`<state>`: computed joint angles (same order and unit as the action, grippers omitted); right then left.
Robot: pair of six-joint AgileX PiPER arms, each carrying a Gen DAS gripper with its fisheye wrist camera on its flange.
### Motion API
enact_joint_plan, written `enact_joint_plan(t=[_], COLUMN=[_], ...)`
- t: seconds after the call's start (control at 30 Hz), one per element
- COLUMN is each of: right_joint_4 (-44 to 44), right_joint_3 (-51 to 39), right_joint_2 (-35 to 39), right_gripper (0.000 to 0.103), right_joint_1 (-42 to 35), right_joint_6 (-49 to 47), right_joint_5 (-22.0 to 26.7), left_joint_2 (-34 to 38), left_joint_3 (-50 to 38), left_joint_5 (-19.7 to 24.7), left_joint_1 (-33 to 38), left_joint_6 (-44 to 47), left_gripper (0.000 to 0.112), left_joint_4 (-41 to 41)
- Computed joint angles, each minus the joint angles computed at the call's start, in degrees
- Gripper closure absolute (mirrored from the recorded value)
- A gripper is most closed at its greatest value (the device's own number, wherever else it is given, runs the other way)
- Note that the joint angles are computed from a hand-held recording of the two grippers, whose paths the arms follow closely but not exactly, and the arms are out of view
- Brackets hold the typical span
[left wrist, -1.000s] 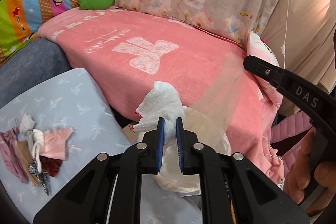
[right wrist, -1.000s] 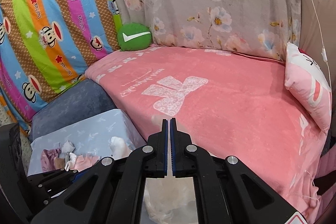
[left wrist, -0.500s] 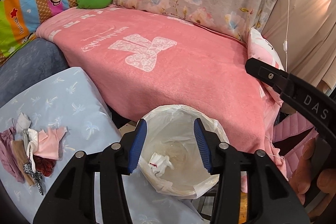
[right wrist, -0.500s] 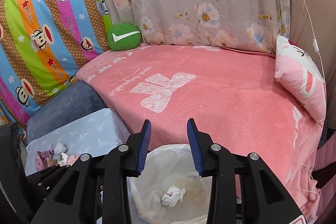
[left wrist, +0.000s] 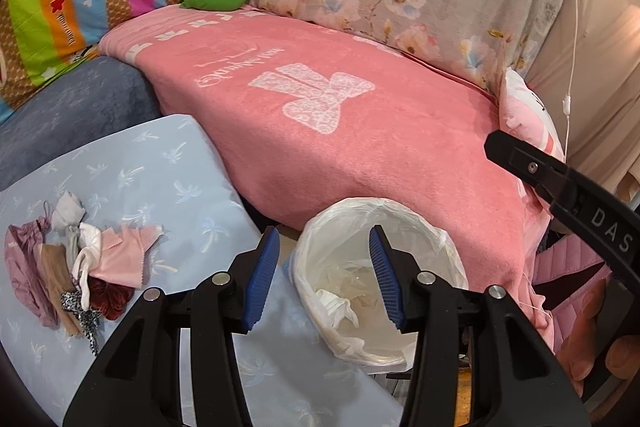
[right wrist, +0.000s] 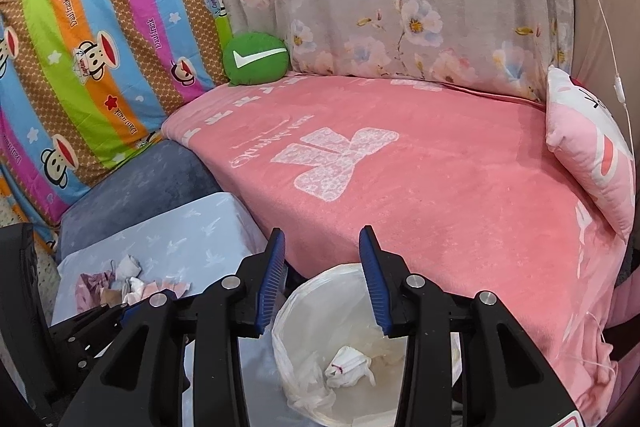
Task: Collect trash
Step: 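Open the left tool to drop the sock into the bin, then grasp the pink POLO bag with the left tool while the right tool grasps the tan stocking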
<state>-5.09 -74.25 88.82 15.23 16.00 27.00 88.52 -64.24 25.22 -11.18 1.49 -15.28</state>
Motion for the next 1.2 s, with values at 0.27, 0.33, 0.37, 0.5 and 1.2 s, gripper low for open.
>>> enact_joint_plan(t=[0.27,0.33,0.37,0.5,1.2], right_joint_4=[-2.3,-3.2,-3.5,-4.6,-9.0], right_joint_3=[0.0,0.0,0.0,-0.4,-4.9], right_joint_2=[1.3,1.7,1.9,3.0,12.3], right_gripper=[0.065,0.065,0.065,0.064,0.059], right_joint_1=[4.4,5.5,6.2,8.4,21.0], right_joint_6=[2.8,3.8,4.0,5.5,12.8], right_joint_5=[0.3,0.4,0.5,0.9,3.0], left_joint_2=[-2.2,-2.6,-2.7,-3.4,-4.2], left_joint_3=[3.5,4.2,4.5,5.9,12.7], left_joint_5=[-0.7,-0.9,-0.9,-0.7,-1.3], left_joint_1=[4.7,5.9,6.5,9.2,27.6], left_joint_6=[1.0,0.7,0.9,2.2,10.0], left_gripper=[0.067,0.067,0.067,0.067,0.049], left_joint_4=[-1.6,-1.4,-1.7,-3.5,-9.4])
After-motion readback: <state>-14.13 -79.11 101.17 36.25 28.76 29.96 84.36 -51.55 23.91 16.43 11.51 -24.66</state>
